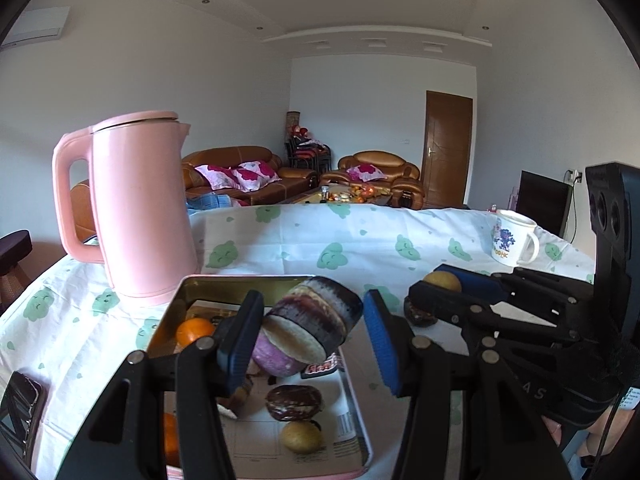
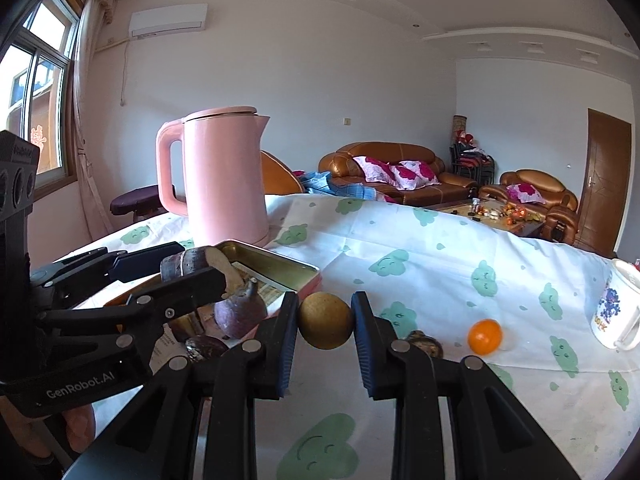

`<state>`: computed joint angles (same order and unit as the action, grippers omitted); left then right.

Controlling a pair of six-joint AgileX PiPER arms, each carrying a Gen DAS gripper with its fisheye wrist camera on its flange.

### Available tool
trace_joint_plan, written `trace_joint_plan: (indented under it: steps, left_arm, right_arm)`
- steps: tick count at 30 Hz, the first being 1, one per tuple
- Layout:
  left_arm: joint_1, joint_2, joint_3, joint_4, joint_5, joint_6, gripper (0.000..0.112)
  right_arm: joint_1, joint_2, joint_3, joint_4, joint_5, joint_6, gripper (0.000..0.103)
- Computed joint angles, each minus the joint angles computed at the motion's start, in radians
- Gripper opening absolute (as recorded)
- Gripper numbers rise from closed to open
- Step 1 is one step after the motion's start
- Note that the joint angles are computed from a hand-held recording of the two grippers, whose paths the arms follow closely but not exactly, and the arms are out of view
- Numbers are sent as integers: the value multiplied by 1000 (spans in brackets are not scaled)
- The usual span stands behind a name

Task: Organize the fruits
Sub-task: 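Carry the slice with the left tool while the right tool carries the yellow fruit over the tin box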

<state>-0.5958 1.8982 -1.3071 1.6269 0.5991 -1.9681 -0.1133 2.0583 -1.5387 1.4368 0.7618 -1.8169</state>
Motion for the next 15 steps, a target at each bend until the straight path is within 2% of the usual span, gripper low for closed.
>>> trace_joint_plan:
  steps: [15]
  left_arm:
    - [52, -59, 77, -21, 6, -8, 54]
  right_arm:
    - [67, -9, 8, -14, -14, -2, 29]
